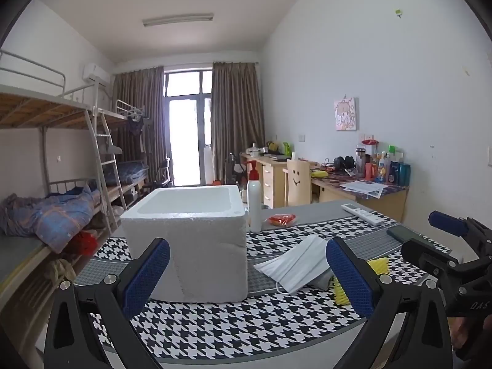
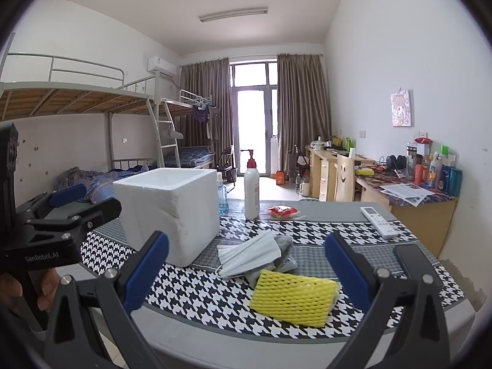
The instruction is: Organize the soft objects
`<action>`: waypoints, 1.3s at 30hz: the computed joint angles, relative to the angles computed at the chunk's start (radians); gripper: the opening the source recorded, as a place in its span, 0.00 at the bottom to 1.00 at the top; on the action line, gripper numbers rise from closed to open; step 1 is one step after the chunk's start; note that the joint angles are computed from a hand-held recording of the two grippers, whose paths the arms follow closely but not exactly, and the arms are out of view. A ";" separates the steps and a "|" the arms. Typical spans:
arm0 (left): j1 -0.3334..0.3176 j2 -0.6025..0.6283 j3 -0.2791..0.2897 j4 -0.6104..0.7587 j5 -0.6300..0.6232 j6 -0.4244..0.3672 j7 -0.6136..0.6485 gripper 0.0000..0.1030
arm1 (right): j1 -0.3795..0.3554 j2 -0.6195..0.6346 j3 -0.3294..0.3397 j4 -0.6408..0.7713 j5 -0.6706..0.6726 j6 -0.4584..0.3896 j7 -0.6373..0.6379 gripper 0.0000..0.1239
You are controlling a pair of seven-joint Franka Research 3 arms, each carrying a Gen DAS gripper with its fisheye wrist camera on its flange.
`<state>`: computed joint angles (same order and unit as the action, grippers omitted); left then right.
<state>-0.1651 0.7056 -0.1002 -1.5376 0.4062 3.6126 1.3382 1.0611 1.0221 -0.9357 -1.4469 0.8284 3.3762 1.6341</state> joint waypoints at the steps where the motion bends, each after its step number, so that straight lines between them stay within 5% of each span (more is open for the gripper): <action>1: 0.008 0.000 -0.007 0.000 0.008 0.000 -0.005 0.99 | 0.002 0.002 -0.004 0.001 0.002 -0.003 0.001 0.82; 8: 0.011 -0.003 -0.009 -0.001 0.012 -0.012 -0.012 0.99 | 0.021 0.030 -0.047 0.000 -0.009 -0.023 0.051 0.82; 39: 0.003 0.009 -0.005 0.013 0.004 -0.010 -0.007 0.99 | -0.017 -0.019 0.038 0.007 0.042 0.010 -0.060 0.82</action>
